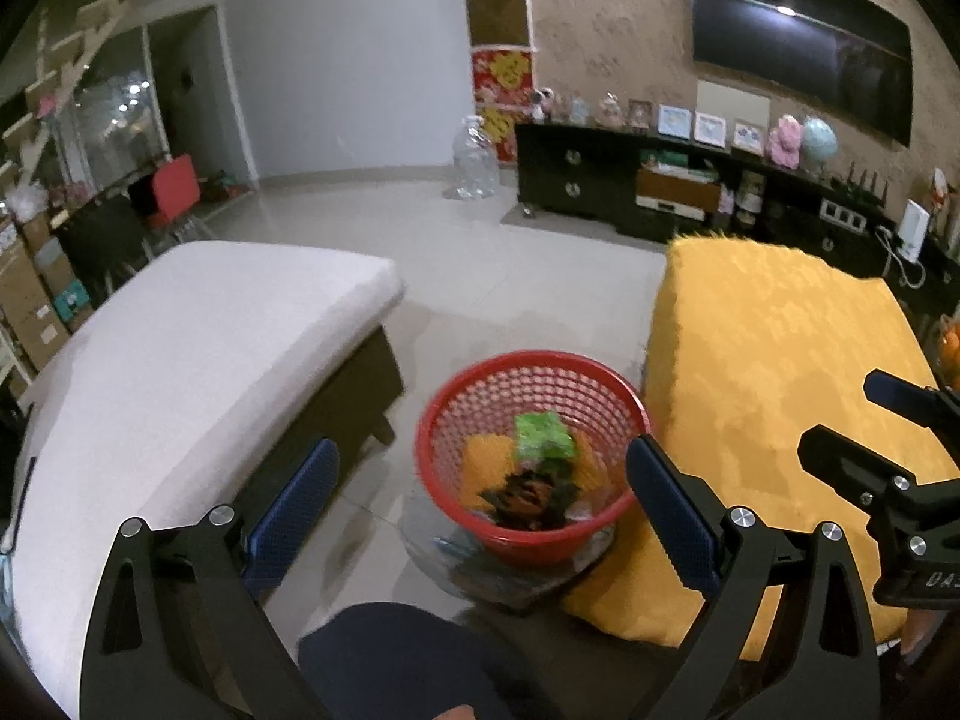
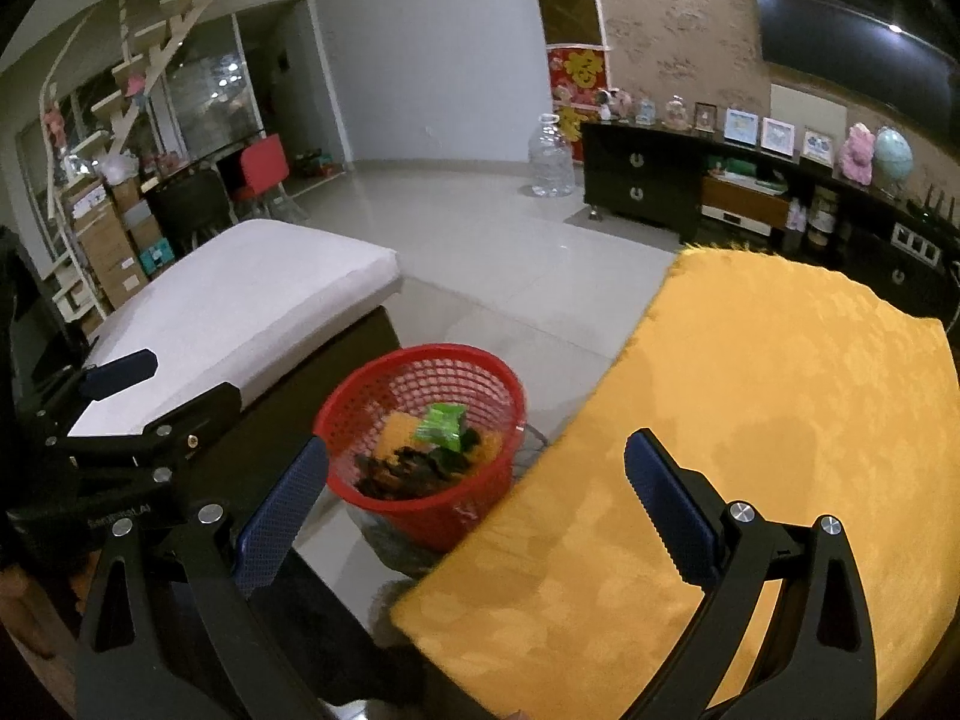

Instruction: Collect trash

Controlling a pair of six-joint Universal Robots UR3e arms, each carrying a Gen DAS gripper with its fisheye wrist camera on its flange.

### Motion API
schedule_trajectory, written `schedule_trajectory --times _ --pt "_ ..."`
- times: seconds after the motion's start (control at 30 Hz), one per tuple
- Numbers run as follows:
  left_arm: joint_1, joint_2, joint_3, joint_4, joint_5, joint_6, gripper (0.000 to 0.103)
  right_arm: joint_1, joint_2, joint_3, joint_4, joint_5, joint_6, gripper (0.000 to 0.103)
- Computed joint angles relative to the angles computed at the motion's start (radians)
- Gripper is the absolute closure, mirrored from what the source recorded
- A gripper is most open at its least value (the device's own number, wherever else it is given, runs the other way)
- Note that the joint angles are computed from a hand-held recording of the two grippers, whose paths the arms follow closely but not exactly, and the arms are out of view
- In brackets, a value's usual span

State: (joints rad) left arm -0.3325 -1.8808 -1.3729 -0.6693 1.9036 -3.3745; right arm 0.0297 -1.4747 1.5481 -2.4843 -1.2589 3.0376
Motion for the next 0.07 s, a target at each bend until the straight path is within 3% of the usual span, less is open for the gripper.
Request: schedule_trajectory --times 0.07 --pt "-0.018 -0.068 0.076 -0.042 -0.02 0.01 0.01 -0.038 -0.035 0.062 -0.006 -0.002 -0.004 0.007"
